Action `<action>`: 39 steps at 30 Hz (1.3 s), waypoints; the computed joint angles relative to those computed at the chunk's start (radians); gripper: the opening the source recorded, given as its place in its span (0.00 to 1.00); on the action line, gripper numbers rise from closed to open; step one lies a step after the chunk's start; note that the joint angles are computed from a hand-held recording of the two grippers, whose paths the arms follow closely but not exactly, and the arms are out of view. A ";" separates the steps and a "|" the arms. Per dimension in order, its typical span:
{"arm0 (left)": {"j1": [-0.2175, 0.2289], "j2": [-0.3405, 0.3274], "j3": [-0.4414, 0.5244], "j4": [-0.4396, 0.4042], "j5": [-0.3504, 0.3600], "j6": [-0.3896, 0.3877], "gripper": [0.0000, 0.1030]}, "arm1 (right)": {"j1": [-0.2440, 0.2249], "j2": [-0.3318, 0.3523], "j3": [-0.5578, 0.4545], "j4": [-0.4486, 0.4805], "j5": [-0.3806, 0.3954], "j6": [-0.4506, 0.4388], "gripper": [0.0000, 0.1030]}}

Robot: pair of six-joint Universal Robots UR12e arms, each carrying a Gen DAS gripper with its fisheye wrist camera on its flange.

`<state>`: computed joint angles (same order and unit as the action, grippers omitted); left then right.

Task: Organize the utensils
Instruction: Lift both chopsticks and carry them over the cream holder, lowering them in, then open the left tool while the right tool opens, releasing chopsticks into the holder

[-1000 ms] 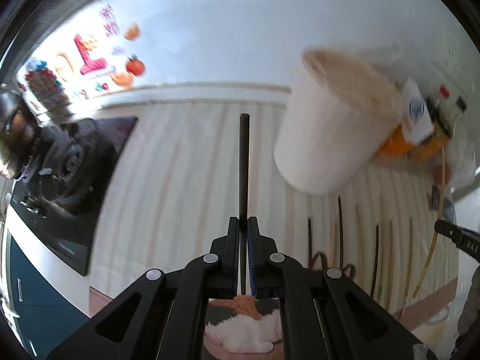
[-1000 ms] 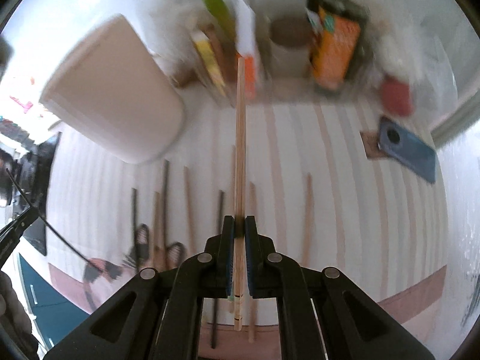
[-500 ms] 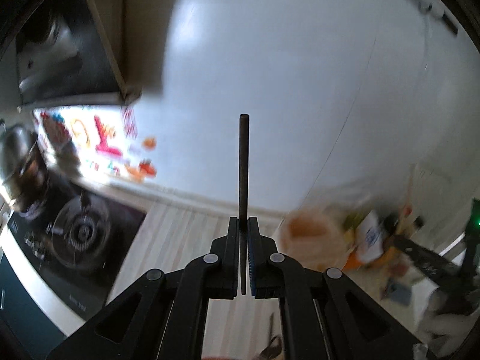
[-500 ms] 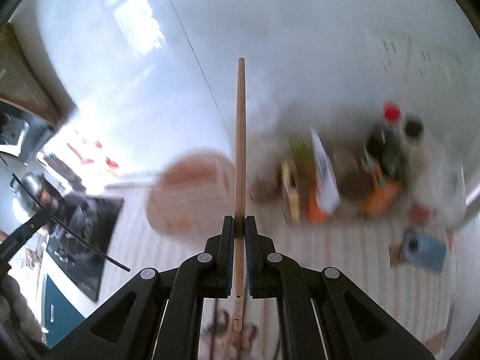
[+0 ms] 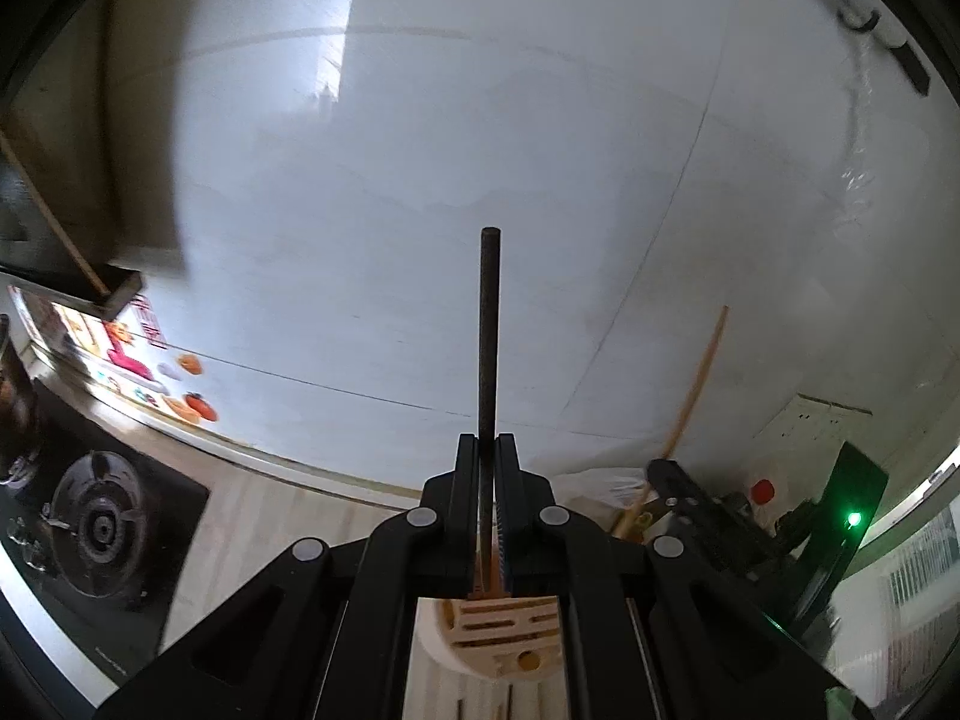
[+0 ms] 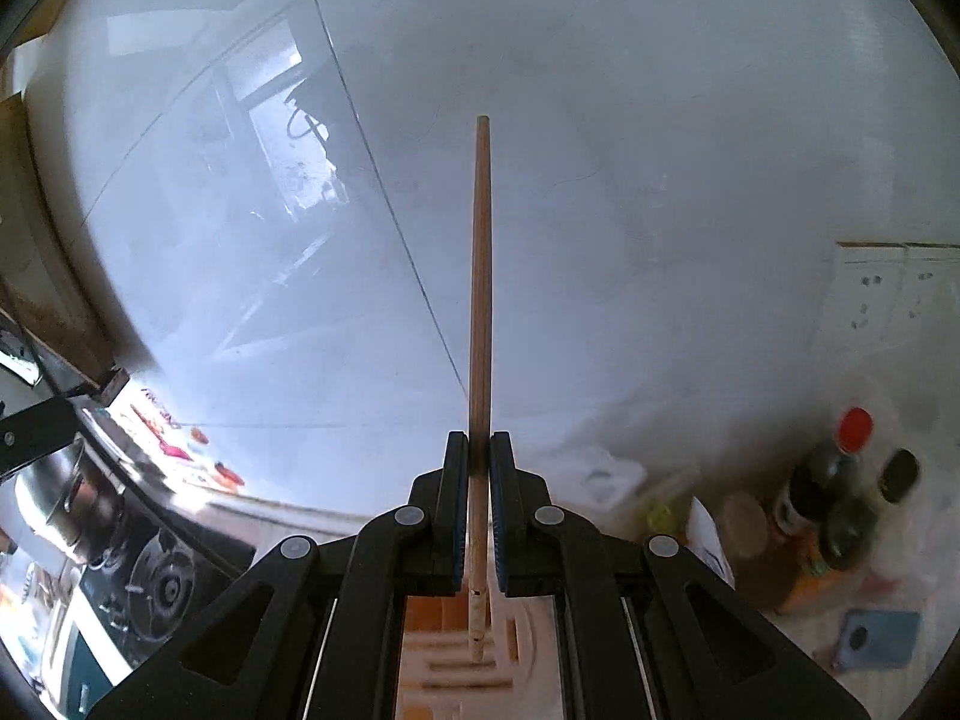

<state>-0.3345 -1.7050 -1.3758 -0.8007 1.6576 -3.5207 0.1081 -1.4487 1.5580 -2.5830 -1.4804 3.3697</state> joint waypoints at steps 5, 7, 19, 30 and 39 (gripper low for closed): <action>0.002 -0.035 0.018 -0.043 -0.017 0.010 0.02 | -0.001 0.029 0.008 -0.053 0.033 -0.009 0.07; 0.003 -0.045 0.022 -0.063 -0.020 0.010 0.02 | -0.001 0.038 0.013 -0.071 0.048 -0.018 0.07; 0.010 -0.051 0.023 -0.133 -0.090 -0.017 0.04 | -0.009 0.035 0.034 -0.021 0.125 -0.101 0.07; -0.029 0.041 -0.053 -0.061 0.080 -0.029 0.80 | -0.039 -0.052 0.049 0.109 0.118 -0.090 0.62; -0.063 0.114 -0.192 -0.072 0.181 -0.044 1.00 | -0.067 -0.205 0.202 0.106 0.049 0.006 0.98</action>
<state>-0.3979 -1.5907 -1.5683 -0.8729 1.8384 -3.5646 0.0410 -1.6541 1.7601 -2.4770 -1.4314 3.3757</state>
